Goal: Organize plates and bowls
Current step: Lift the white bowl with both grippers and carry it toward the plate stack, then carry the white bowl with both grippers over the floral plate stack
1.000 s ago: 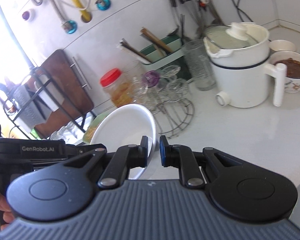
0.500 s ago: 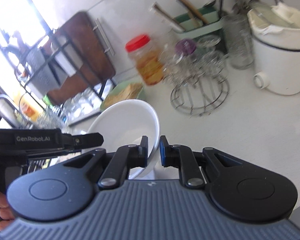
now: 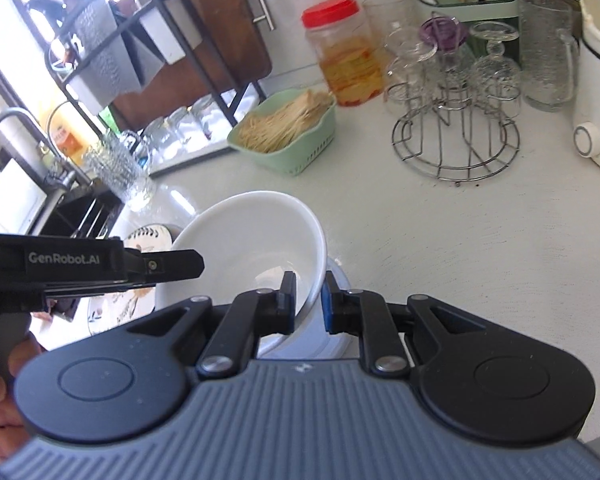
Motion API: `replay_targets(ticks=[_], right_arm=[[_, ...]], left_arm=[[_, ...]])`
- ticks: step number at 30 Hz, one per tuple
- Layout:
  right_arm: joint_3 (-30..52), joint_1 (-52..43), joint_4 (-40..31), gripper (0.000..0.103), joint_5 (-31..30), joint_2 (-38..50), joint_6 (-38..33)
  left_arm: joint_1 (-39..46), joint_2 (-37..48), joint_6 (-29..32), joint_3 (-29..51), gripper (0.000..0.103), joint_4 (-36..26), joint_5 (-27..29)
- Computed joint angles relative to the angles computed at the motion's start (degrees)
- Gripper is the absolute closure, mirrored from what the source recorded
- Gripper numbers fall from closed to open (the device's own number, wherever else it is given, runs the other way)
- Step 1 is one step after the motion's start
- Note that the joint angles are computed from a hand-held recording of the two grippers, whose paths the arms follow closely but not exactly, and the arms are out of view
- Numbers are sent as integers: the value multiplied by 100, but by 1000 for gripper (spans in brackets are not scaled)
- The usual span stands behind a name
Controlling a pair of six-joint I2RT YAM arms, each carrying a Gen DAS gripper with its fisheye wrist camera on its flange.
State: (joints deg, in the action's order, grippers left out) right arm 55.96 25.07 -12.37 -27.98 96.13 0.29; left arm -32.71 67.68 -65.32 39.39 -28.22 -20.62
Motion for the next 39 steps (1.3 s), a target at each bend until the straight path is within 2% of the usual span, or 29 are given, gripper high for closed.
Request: replay_targets(ticks=[7, 8, 9, 10, 11, 13, 14, 21, 32, 35, 39], right_arm=[[28, 165, 31, 86, 171, 72, -62], [40, 193, 26, 86, 229, 66, -96], [58, 209, 8, 86, 277, 60, -125], [71, 205, -11, 83, 318, 44, -151], [65, 190, -7, 80, 339, 14, -153], [13, 101, 84, 61, 272, -51, -137], [12, 47, 110, 60, 225, -50, -123], [367, -83, -90, 61, 55, 433, -66], [519, -12, -199, 62, 39, 938, 143], [540, -26, -164, 64, 12, 1011, 72], [563, -60, -142, 75, -25, 1126, 38]], left_arm=[[186, 5, 73, -203, 79, 118, 233], [233, 18, 98, -219, 77, 129, 286], [261, 23, 104, -239, 70, 135, 320], [289, 5, 115, -287, 62, 170, 367], [310, -62, 108, -357, 60, 209, 395], [321, -171, 77, -452, 59, 250, 403], [333, -191, 79, -475, 59, 245, 420], [429, 52, 275, -636, 59, 538, 729], [808, 1010, 411, -911, 61, 1670, 1454], [833, 1274, 494, -884, 69, 1886, 1441], [911, 1476, 339, -1000, 79, 2188, 1537]])
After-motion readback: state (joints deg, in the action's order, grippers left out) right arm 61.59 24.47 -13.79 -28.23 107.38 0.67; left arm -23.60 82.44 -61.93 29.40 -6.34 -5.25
